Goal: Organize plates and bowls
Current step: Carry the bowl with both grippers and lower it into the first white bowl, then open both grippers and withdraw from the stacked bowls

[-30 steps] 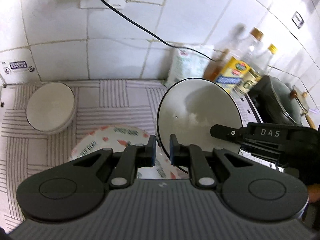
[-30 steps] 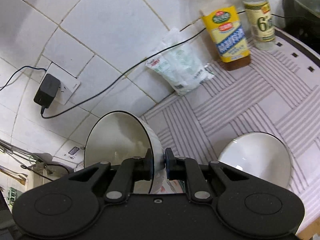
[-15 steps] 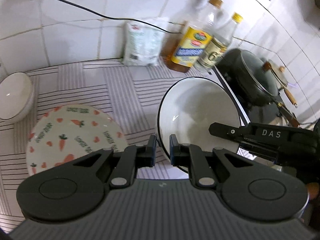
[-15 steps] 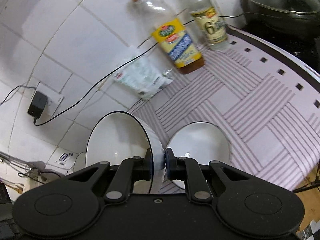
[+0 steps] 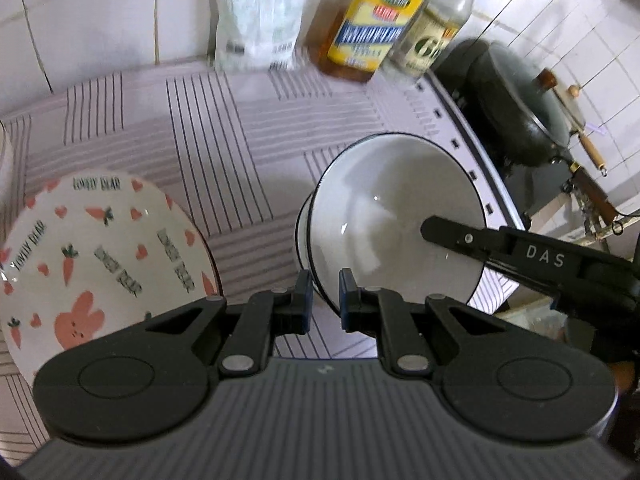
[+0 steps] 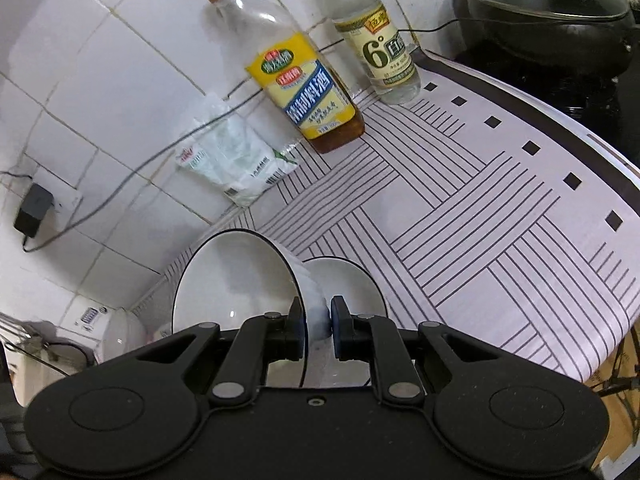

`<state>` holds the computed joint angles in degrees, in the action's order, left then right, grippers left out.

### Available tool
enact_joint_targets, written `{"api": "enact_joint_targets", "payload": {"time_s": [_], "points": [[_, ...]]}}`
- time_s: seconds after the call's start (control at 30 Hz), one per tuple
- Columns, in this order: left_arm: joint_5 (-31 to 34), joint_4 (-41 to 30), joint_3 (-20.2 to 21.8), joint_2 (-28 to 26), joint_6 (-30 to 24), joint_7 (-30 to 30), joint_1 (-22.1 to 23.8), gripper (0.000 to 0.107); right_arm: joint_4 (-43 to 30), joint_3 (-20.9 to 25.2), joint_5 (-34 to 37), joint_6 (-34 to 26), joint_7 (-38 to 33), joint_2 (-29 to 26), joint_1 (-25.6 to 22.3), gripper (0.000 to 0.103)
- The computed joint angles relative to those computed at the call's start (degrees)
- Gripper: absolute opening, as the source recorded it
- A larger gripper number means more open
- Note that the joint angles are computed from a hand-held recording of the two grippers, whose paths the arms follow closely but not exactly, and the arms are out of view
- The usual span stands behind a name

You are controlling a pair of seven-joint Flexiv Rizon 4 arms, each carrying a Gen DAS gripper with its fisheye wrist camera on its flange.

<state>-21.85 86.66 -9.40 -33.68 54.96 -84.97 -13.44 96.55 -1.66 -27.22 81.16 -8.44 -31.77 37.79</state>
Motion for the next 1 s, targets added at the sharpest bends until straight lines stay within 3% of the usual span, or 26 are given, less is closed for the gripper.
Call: {"api": "enact_joint_targets", "payload": {"time_s": [0.27,0.37,0.53,0.77,1.0], "points": [[1.6,-4.9,1.1,-2.5,-7.8,-2.6,0.1,0.011,-2.6,3.1,0.3,-5.0,-7.3,-1.4,-1.6,0.017],[2.6,-6.6,1.4,-3.5,-9.6,-2.7,-0.3,0.012,-2.6,-0.4,-3.4,-7.8,-5.9,-1.3,1.4,0.015],[5.3,-11.2,2.3,-5.9,-14.6,-3.5,-1.3,0.012,-4.3,-2.3,-10.9,-13.9,-4.8,-2.3,3.4,0.015],[7.9,-14.0,3.4,-7.3,-16.3,-4.8,-2.4,0.012,-5.9,-1.0,-16.4,-17.5,-9.3,-3.2,2.5,0.016],[9.8,-14.0,3.9,-7.2,-15.6,-5.2,-3.3,0.014,-5.3,-2.1,-23.2,-17.3,-11.7,-3.4,3.3,0.028]]}}
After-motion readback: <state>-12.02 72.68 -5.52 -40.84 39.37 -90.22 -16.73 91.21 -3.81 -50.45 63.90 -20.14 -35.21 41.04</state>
